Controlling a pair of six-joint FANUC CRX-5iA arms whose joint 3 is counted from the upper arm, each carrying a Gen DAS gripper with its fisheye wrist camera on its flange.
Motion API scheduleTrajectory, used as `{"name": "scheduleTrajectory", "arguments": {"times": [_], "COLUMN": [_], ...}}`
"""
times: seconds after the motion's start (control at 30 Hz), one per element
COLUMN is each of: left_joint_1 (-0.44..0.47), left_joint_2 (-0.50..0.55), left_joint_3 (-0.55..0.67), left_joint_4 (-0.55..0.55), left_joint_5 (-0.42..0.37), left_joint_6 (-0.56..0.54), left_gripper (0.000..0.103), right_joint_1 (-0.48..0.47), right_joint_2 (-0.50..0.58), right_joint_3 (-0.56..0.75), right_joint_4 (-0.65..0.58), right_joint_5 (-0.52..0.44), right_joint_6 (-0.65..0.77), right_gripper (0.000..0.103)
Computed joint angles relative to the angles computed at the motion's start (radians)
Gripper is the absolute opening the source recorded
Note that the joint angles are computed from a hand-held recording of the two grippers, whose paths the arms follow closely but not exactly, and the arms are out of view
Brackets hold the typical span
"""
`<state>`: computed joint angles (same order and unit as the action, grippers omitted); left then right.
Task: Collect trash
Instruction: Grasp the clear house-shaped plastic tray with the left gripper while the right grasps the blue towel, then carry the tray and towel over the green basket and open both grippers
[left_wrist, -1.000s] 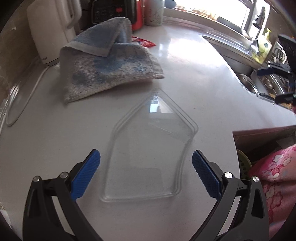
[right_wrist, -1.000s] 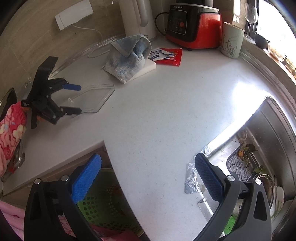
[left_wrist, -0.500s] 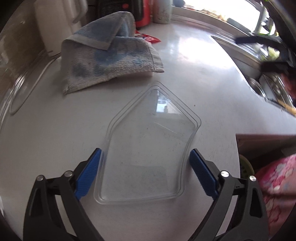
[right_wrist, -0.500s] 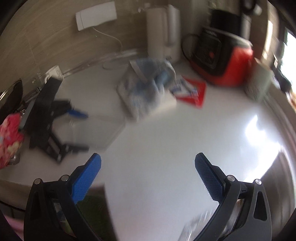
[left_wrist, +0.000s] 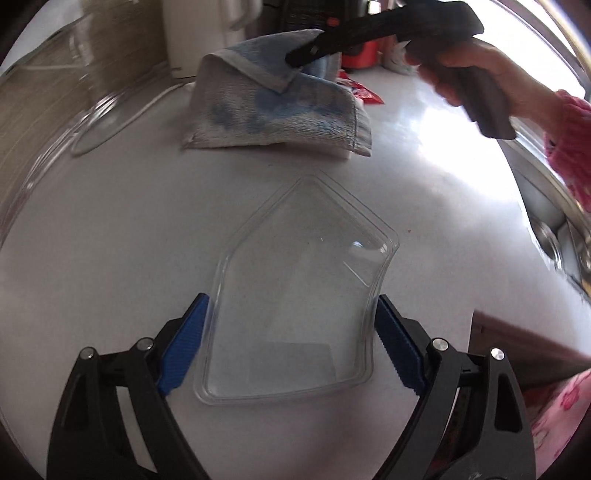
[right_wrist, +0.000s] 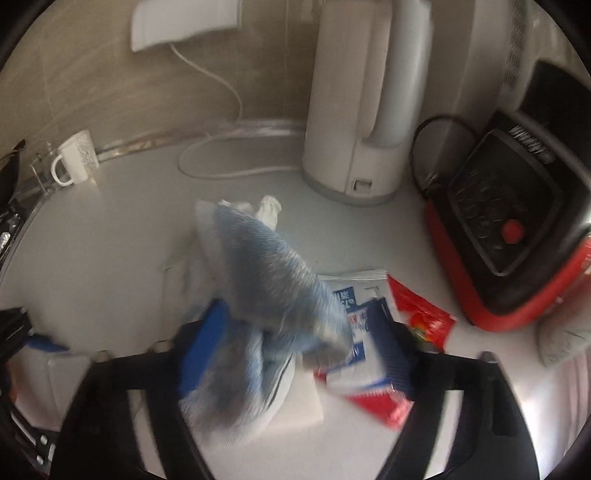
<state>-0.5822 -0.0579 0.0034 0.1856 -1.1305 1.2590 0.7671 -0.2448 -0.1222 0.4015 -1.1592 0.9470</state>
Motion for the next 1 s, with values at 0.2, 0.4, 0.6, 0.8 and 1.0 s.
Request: {"name": "scheduleTrajectory", "arguments": {"times": [0.2,0.4,0.6,0.8,1.0], "left_joint_1": [0.006,0.03,0.057,0.085,0.084], "left_joint_2": [-0.03,-0.092,-0.133,-0.171,-0.241], "left_joint_3": [-0.03,-0.097,-0.115,-0.119,-0.141], "left_joint_4": [0.005,0.033,0.067,0.093,0.1], "left_joint_5": [0.021,0.061,0.083,0.085,0.069], "left_joint_6": [0.105,0.159,0.188,0.18,0.154], "left_gripper": [0.084,0.083,0.082,0.082,0.081], "right_joint_1": [0.022,0.134,0.203,0.309,0.595], "right_joint_2": [-0.013,-0.066,-0.088,-0.119,-0.196], "right_joint_3": [0.033,0.069,0.133,0.143,0.062], "right_joint_4": [-0.061,0.053,0.168,0.318,0.518], "right_joint_5": [0.024,0.037,0.052,-0.019,-0.227], "right_joint_6": [0.035,-0.066,-0.143,-0.254,-0.461], "right_gripper": [0.007,0.007,0.007,0.007,0.007]}}
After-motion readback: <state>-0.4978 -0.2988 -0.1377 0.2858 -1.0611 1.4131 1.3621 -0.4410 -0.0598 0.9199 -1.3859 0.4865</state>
